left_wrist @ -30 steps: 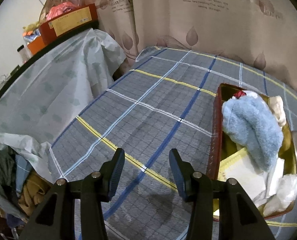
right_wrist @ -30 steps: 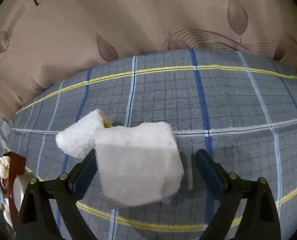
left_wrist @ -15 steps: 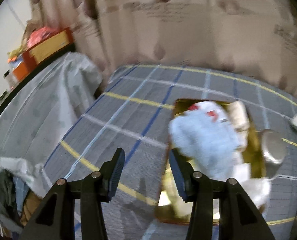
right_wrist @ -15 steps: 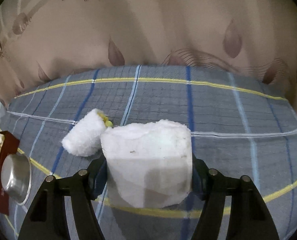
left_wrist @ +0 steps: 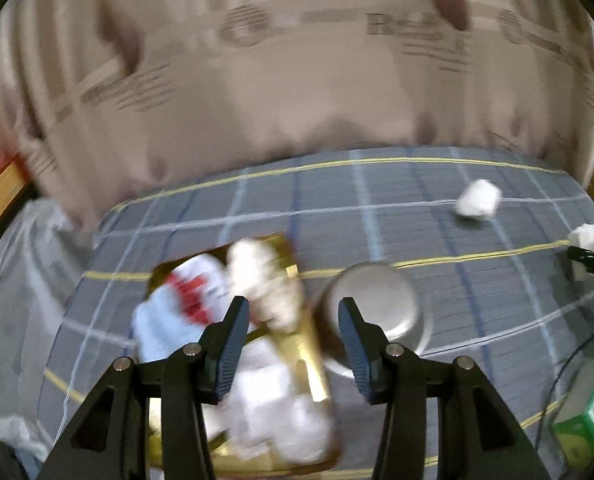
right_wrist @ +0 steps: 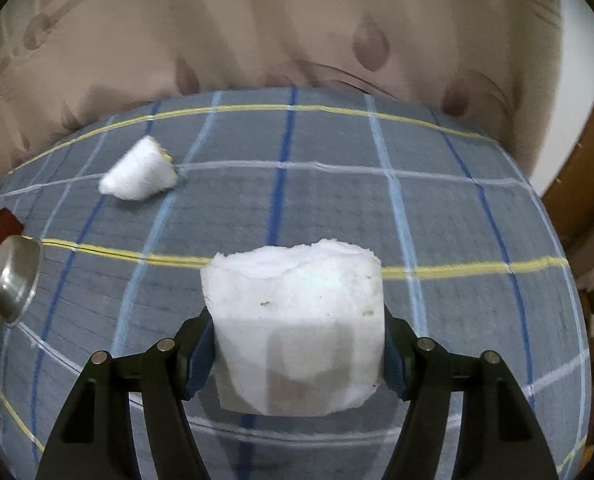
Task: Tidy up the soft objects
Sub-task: 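Reach the left gripper to the white fluffy cloth and grasp it, then carry the white fluffy cloth with the left gripper into the gold tin and release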
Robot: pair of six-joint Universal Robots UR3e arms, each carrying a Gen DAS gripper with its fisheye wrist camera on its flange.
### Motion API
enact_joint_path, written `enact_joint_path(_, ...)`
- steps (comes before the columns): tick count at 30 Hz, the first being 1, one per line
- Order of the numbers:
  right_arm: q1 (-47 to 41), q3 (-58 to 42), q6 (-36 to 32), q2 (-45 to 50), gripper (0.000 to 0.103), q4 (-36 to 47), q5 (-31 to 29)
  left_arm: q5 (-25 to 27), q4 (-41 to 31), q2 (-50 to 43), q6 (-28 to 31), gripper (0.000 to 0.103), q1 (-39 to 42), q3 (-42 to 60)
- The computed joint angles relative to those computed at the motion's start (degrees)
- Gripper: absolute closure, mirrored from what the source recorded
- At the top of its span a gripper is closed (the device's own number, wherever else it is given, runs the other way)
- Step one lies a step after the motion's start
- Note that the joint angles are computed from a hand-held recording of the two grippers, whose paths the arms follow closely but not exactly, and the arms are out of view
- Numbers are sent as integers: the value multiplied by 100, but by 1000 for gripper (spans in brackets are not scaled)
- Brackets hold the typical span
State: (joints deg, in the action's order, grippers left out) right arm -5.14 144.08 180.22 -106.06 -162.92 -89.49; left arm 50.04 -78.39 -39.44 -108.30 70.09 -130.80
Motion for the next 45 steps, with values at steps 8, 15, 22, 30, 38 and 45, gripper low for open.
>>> enact_joint_path(8, -214, 348, 82, 673, 39, -1094, -85, 889, 2492, -1684, -2066, 56, -2710, 135)
enact_joint_path(15, -110, 452, 232, 1353, 39, -2036, -272, 1635, 3984, -3509, -2970, 56, -4699, 769)
enact_joint_path(22, -119, 478, 222, 1412, 38, -2108, -273, 1883, 4291, -5142, -3631, 48, -6029, 1857)
enact_joint_path(30, -183, 488, 187, 1346, 37, -2045, -195, 2291, 4044, -6519, -4134, 48, -6853, 3122)
enact_joint_path(38, -177, 475, 190, 1331, 36, -2016, -201, 2506, 3792, -7462, -4664, 48, -7043, 4122)
enact_joint_path(45, -167, 451, 201, 1363, 35, -2017, -190, 2762, 3794, -8264, -5071, 48, -7215, 4789)
